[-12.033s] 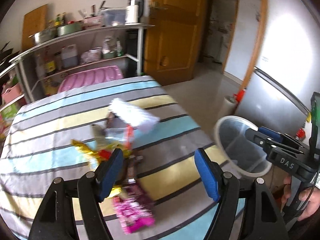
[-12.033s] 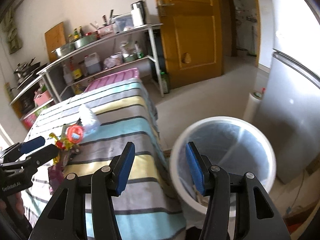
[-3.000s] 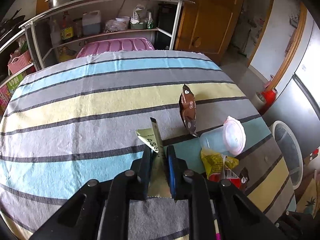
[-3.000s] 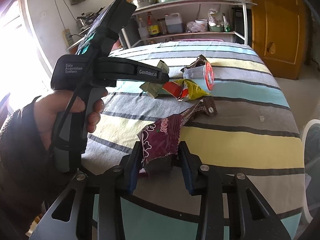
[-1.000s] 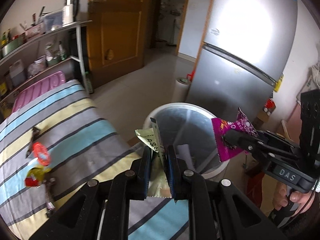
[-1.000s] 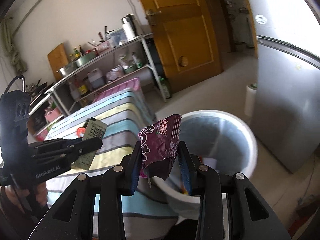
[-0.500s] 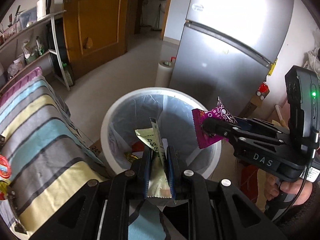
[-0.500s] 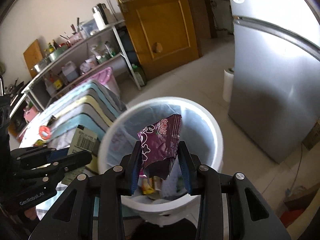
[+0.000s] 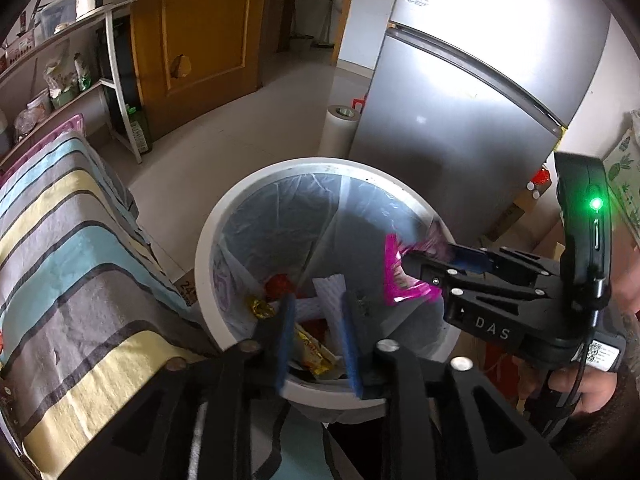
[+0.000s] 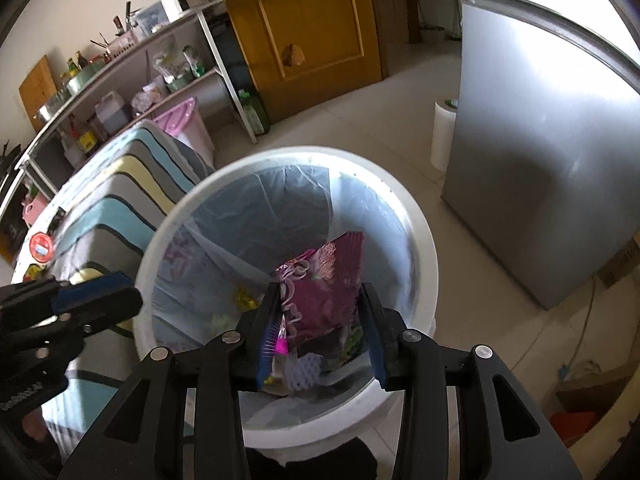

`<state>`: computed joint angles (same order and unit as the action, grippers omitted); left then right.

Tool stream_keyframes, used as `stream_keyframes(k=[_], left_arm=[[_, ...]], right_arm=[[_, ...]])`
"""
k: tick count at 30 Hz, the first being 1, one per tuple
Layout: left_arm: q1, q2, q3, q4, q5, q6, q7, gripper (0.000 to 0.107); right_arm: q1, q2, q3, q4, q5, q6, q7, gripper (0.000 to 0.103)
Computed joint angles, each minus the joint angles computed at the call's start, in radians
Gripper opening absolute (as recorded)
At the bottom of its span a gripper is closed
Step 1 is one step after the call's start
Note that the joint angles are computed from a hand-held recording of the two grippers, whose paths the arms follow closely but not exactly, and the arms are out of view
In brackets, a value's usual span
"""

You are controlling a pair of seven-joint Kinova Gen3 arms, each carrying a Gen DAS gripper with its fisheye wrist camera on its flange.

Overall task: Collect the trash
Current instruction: 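Carry the beige packet and purple wrapper over the bin and open both tools, then grasp the brown chocolate wrapper with the left tool while the right tool grasps a brown wrapper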

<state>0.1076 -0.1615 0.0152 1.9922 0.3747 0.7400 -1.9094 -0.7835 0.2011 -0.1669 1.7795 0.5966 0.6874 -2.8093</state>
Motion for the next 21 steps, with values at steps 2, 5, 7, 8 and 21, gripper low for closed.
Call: stream_keyframes(k=[2, 5, 7, 8, 21], left_arm=[[-0.001, -0.001, -0.009, 0.001, 0.013, 0.001, -0.007, 0.041], [-0.005, -0.007, -0.012, 0.006, 0.017, -0.004, -0.011, 0.051], [-0.007, -0.012, -0.019, 0.007, 0.026, 0.001, -0.017, 0.051], [-0.007, -0.015, -0.025, 0.009, 0.033, 0.004, -0.025, 0.051], [-0.037, -0.135, -0.100, 0.041, 0.026, 0.015, -0.039, 0.054]], right_arm=[[-0.001, -0.003, 0.003, 0.007, 0.007, -0.008, -0.018, 0.054], [-0.002, -0.008, 0.004, 0.012, 0.015, -0.013, -0.040, 0.055], [-0.007, -0.010, 0.002, 0.009, 0.022, 0.001, -0.052, 0.055], [-0.010, -0.012, 0.001, 0.009, 0.028, 0.004, -0.059, 0.055], [-0.059, -0.041, -0.040, -0.005, 0.133, 0.049, -0.189, 0.055]])
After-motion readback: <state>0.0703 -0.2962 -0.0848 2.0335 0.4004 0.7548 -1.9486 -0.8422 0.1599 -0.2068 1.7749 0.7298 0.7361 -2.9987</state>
